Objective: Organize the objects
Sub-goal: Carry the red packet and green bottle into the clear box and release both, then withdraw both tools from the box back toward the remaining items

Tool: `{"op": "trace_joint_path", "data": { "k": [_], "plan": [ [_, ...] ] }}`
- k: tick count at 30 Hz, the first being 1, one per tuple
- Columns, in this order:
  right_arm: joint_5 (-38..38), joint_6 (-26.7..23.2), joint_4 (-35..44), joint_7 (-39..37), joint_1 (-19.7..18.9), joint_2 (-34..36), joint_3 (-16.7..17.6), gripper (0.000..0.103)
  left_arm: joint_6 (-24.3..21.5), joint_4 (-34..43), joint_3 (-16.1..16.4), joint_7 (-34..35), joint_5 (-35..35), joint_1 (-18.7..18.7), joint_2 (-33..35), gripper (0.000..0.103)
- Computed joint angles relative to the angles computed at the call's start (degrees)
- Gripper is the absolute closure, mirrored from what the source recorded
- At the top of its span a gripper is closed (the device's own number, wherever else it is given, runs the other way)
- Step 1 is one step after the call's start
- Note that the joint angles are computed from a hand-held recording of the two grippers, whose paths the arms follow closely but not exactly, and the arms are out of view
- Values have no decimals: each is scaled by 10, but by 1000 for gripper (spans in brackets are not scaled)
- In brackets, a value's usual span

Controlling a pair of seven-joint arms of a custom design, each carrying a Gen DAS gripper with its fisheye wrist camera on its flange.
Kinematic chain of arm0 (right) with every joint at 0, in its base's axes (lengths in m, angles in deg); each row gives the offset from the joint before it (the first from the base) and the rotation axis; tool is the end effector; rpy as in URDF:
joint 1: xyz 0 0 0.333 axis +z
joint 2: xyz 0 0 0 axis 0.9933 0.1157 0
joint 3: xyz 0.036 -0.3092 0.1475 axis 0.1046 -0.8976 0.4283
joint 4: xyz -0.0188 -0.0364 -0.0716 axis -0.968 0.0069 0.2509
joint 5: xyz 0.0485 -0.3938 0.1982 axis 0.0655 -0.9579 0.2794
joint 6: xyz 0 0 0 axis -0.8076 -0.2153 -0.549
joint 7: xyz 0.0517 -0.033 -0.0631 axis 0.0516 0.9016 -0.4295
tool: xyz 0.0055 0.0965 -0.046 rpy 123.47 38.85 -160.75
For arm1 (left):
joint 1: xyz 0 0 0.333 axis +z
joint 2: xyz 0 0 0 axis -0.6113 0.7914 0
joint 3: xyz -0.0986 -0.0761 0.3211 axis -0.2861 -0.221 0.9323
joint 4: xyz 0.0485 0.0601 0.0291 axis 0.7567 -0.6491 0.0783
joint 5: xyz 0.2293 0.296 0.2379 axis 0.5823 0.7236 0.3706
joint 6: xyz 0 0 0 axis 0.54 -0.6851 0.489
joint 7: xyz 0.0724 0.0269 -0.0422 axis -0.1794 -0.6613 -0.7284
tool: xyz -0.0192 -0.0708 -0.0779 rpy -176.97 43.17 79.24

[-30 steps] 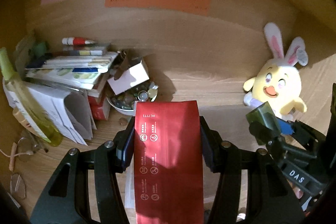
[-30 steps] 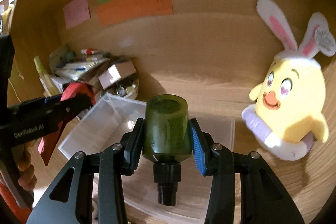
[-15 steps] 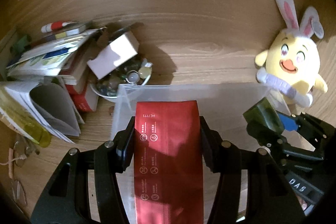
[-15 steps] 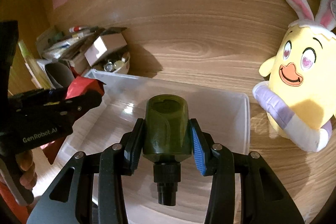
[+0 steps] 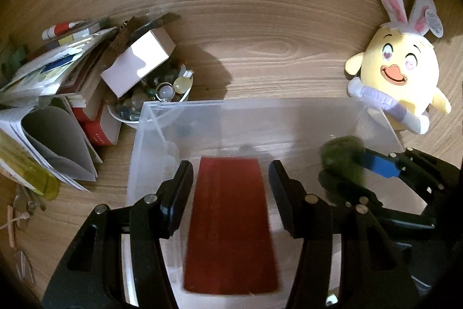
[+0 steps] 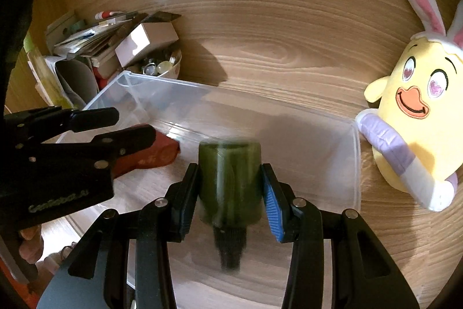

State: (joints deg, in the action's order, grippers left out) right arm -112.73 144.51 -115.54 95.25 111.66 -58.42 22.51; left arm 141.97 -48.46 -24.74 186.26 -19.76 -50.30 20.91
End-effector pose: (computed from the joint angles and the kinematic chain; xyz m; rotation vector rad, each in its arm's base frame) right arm 0.4860 0.3749 0.3665 -1.7704 1.8006 -0.6438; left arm 0.5267 -0.1834 0.3647 -1.4084 2.3221 -0.8532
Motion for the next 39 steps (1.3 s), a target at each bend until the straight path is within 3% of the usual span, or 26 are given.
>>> {"op": "trace_joint_path", "data": {
  "k": [4, 8, 19, 22, 28, 33, 39],
  "plan": [
    [10, -7, 1, -12, 2, -2, 3, 62, -5, -8, 5, 38, -42, -4, -19, 48],
    [-11, -31, 2, 8, 11, -10, 7, 47, -18, -19, 20, 86, -95, -14, -45, 42],
    [-66, -106, -21, 57, 27, -69, 45, 22, -30, -63, 67, 220, -243, -46, -137, 21],
    [-79, -115, -36, 77, 28, -90, 57, 21, -28, -82, 77, 249, -269, -54, -164, 13],
    [-90, -114, -73, 117, 25, -130, 76, 21, -43, -121, 90, 274, -284, -57, -209, 9],
    [-82, -157, -107, 130, 29, -165, 98, 21, -50, -157, 98, 270, -265, -56, -244, 9],
    [-56, -168, -157, 155, 31, -208, 113, 20, -57, -195, 115, 265, -244, -57, -271, 8]
  ]
}}
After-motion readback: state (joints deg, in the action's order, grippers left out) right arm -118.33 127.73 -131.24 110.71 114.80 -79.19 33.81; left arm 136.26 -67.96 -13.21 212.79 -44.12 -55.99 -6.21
